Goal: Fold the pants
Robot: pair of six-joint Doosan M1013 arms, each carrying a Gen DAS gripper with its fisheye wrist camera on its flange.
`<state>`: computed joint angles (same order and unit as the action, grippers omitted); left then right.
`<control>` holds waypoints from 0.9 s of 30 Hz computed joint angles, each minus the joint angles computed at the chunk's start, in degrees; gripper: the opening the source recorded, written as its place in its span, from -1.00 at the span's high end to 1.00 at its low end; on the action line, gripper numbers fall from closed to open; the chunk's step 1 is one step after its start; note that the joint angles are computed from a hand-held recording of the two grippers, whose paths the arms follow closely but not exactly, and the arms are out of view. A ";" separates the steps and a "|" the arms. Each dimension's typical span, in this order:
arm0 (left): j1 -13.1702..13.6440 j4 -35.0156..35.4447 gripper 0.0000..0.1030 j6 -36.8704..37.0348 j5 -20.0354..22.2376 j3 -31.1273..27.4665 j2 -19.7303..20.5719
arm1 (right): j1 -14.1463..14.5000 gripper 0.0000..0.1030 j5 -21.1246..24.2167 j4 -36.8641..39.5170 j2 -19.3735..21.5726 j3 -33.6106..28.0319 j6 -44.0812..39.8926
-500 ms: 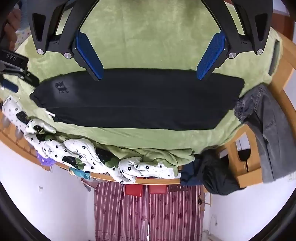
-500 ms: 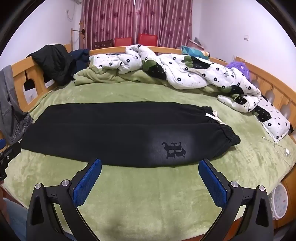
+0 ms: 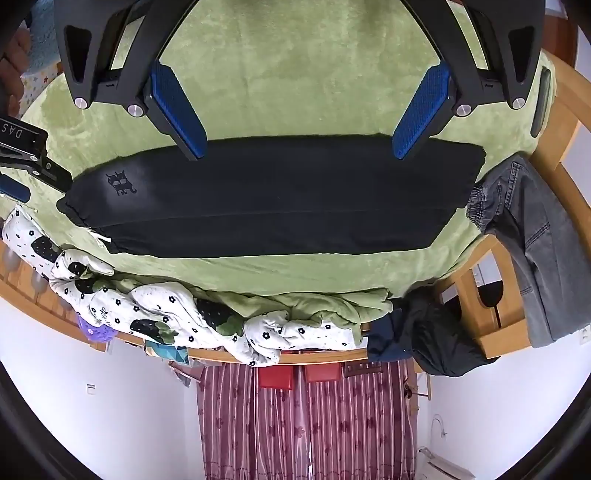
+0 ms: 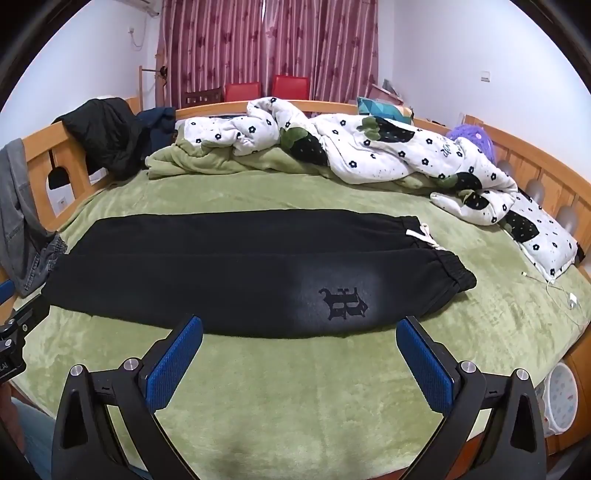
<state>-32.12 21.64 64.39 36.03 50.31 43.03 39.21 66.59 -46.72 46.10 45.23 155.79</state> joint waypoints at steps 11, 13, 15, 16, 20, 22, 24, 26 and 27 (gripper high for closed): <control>-0.15 1.46 -0.96 -0.77 -0.73 0.65 -0.36 | 0.39 -0.99 0.56 -1.03 0.51 -0.97 -1.37; -0.09 1.39 -0.96 -0.75 -0.97 0.82 -0.46 | 0.43 -0.99 0.51 -1.27 0.45 -0.78 -1.21; -0.18 1.67 -0.96 -0.95 -0.70 0.65 -0.39 | 0.41 -0.99 0.40 -1.14 0.38 -0.73 -1.14; -0.17 1.74 -0.96 -1.06 -0.61 0.64 -0.41 | 0.43 -0.99 0.31 -1.18 0.36 -0.64 -1.07; -0.18 1.91 -0.96 -1.15 -0.59 0.66 -0.42 | 0.47 -0.99 0.23 -1.19 0.30 -0.47 -0.91; -0.14 1.71 -0.96 -0.96 -0.57 0.65 -0.42 | 0.47 -0.99 0.17 -1.26 0.26 -0.38 -0.83; -0.05 1.79 -0.96 -1.09 -0.73 0.78 -0.46 | 0.50 -0.99 0.05 -1.25 0.23 -0.37 -0.81; -0.04 1.68 -0.96 -0.97 -0.69 0.75 -0.45 | 0.54 -0.99 0.26 -1.46 0.29 -0.44 -0.87; -0.04 1.66 -0.96 -0.97 -0.78 0.81 -0.47 | 0.52 -0.99 0.22 -1.46 0.26 -0.42 -0.90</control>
<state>-32.15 23.30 63.42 35.26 51.13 42.56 39.73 66.81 -48.18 46.35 44.81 154.89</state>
